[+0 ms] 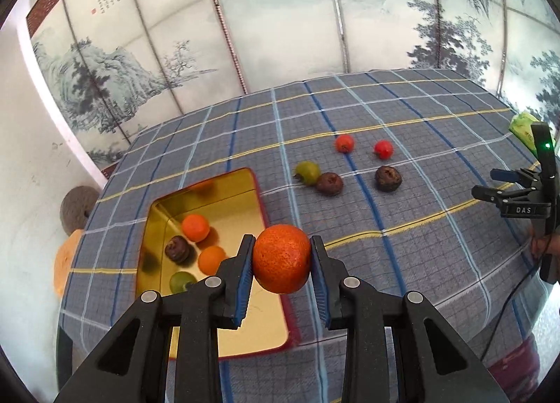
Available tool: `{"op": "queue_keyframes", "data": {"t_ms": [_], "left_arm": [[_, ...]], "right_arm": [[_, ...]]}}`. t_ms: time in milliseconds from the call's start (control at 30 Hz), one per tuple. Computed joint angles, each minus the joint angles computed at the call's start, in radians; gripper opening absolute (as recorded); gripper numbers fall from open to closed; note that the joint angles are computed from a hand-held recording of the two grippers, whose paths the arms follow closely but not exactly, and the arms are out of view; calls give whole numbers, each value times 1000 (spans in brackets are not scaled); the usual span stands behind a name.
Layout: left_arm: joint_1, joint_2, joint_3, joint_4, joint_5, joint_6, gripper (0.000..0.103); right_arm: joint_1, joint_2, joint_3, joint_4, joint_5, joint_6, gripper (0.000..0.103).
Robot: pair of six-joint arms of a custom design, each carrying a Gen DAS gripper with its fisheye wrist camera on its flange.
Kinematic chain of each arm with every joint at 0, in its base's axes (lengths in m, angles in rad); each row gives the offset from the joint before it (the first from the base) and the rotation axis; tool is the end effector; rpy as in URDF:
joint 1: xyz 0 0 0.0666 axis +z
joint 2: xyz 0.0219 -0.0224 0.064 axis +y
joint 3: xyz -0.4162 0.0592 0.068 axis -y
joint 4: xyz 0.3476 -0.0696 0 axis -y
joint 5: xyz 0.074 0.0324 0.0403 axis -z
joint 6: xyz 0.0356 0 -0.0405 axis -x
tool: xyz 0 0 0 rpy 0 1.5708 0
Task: Organize fruits
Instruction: 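Carry the orange with the left gripper over the tray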
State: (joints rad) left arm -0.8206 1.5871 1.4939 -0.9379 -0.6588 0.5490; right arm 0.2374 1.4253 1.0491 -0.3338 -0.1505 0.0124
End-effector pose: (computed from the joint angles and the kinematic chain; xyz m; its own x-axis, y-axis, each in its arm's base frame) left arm 0.3532 -0.3476 0.4256 -0.6889 0.1339 -0.7124 0.0053 0.9837 0.1798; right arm 0.4215 0.1071 0.3532 -0.6293 -0.1649 -0.7595 -0.3509 0.9323 0.0883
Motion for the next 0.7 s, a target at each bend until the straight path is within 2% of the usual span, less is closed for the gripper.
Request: {"op": "queue_keyframes", "data": {"t_ms": [167, 700], "left_arm": [[7, -11, -25, -5, -24, 23, 32], [83, -18, -118, 10, 3, 107, 32]], "right_arm": [[2, 2, 3, -6, 6, 4, 91], [12, 9, 9, -19, 30, 12, 94]]}}
